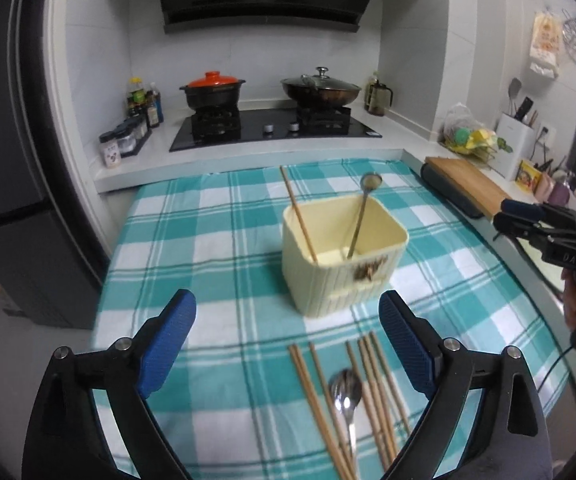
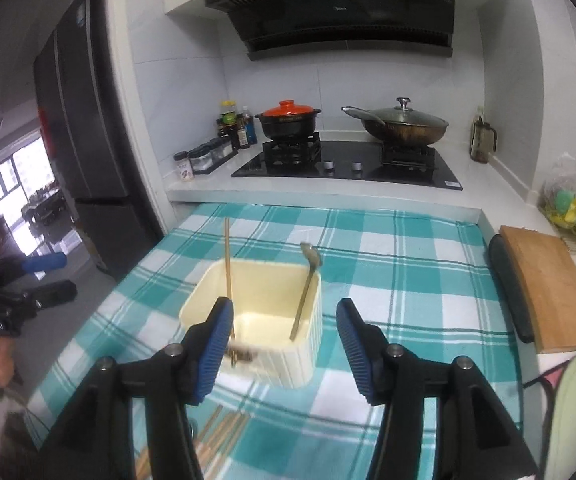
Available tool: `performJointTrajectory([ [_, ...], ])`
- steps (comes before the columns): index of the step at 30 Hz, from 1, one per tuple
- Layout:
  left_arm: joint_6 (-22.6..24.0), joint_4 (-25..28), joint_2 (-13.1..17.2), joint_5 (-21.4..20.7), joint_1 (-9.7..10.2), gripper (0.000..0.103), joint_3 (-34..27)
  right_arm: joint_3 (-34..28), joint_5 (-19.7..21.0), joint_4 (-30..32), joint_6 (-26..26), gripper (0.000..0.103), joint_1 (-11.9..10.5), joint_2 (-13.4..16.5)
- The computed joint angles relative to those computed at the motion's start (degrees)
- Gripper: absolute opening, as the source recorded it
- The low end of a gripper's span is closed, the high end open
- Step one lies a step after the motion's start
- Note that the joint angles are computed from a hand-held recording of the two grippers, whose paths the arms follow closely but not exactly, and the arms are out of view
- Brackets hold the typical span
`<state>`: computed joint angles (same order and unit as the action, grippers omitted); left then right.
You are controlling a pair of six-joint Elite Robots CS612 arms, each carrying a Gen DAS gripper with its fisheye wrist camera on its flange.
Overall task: Organize utensils
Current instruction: 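Withdraw both open grippers from the holder back over the utensils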
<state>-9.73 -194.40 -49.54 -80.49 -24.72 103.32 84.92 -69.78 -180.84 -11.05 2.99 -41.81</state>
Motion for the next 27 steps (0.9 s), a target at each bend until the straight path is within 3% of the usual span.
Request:
performJointTrajectory([
  [5, -3.5, -8.9, -0.4, 3.9, -3.75, 0.094, 11.4, 15.6, -5.1, -13.1, -5.1, 0.055, 0.4, -3.9],
  [8, -6.6, -15.7, 1.3, 8.8, -6.92, 0.094, 15.4, 22.4, -5.2, -18.6, -2.4, 0.055, 0.6, -3.9],
  [12, -12.1, -17.1, 2.6, 6.9, -8.31, 0.094, 17.4, 28.6, -6.4, -25.6, 2.6, 0.055, 1.5, -2.9],
  [17, -17.6, -13.0, 3.5, 5.8, -9.11, 0.094, 18.3, 31.7, -5.6, -25.2, -0.9, 0.055, 2.2, -2.9],
  [21, -21.2, -12.7, 4.1, 1.8, -8.19, 0.095, 18.7, 31.9, -5.0, -23.4, 0.2, 0.055, 2.3, -2.6],
  [24, -21.9, -10.7, 3.9, 6.2, -9.05, 0.101, 18.9, 31.9, -6.6, -23.9, -1.1, 0.055, 3.1, -2.4],
  [27, -21.2, -11.4, 4.0, 6.2, -8.95, 0.101, 18.8, 31.7, -7.2, -23.8, -1.1, 0.055, 3.4, -2.3],
])
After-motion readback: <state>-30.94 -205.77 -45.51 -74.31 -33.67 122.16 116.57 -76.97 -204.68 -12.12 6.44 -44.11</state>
